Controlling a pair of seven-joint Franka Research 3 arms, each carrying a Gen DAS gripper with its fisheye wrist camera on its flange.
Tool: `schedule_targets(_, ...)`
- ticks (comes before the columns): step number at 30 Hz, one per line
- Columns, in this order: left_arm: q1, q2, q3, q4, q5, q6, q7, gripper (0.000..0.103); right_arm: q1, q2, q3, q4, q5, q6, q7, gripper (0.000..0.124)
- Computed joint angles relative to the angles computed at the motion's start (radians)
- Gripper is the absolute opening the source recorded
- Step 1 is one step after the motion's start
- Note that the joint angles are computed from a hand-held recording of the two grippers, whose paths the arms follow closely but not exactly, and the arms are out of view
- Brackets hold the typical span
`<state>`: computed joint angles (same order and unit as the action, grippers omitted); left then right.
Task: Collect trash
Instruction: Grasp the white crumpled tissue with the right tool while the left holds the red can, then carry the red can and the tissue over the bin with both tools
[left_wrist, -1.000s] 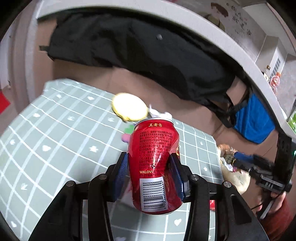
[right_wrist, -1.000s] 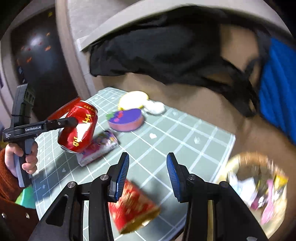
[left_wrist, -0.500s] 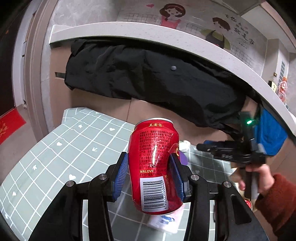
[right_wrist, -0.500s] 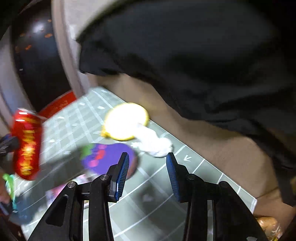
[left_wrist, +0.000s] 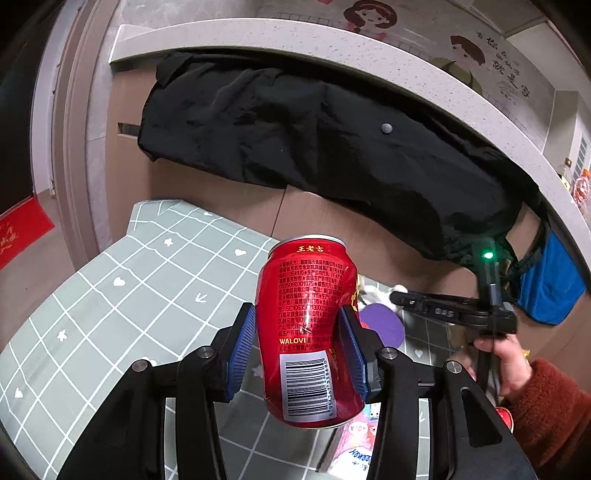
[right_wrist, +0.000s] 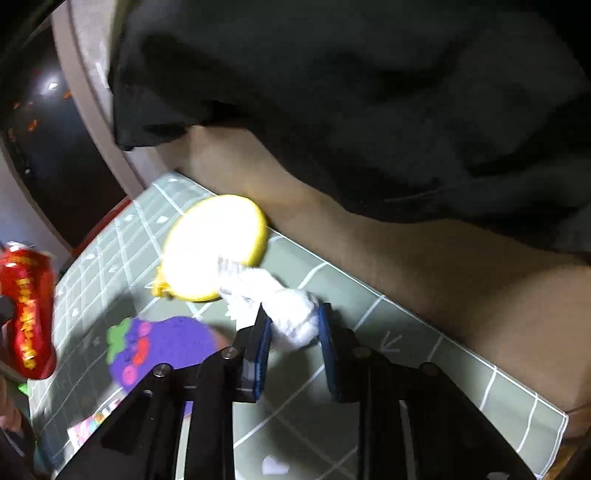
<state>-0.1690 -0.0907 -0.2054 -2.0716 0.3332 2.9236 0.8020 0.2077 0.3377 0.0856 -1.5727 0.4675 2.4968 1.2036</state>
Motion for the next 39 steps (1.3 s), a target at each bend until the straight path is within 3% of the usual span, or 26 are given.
schedule_targets(4,-0.001,-0.01,-0.016,0.012,0.044,0.005,-0.036,0.047,-0.015,-0.115,0.008,-0.098,0.049,0.027,-0.075,0.021)
schedule_targets(11,-0.011,-0.025,-0.061,0.079,0.17,0.005,-0.131,0.047,0.004,-0.401,-0.033,-0.323,0.046,0.128,-0.091,0.021)
schedule_targets(18,-0.058,-0.01,-0.133,0.201,0.388,-0.089,-0.256,0.046,0.01,-0.685,-0.06,-0.549,-0.005,0.209,-0.05,0.021)
schedule_targets(26,-0.204,0.097,-0.154,0.378,0.473,-0.196,-0.255,0.046,-0.052,-0.941,-0.109,-0.742,-0.052,0.227,-0.002,0.021)
schedule_targets(39,-0.442,0.355,-0.105,0.689,0.402,-0.289,-0.059,0.046,-0.183,-1.11,-0.173,-0.901,-0.11,0.245,0.048,0.022)
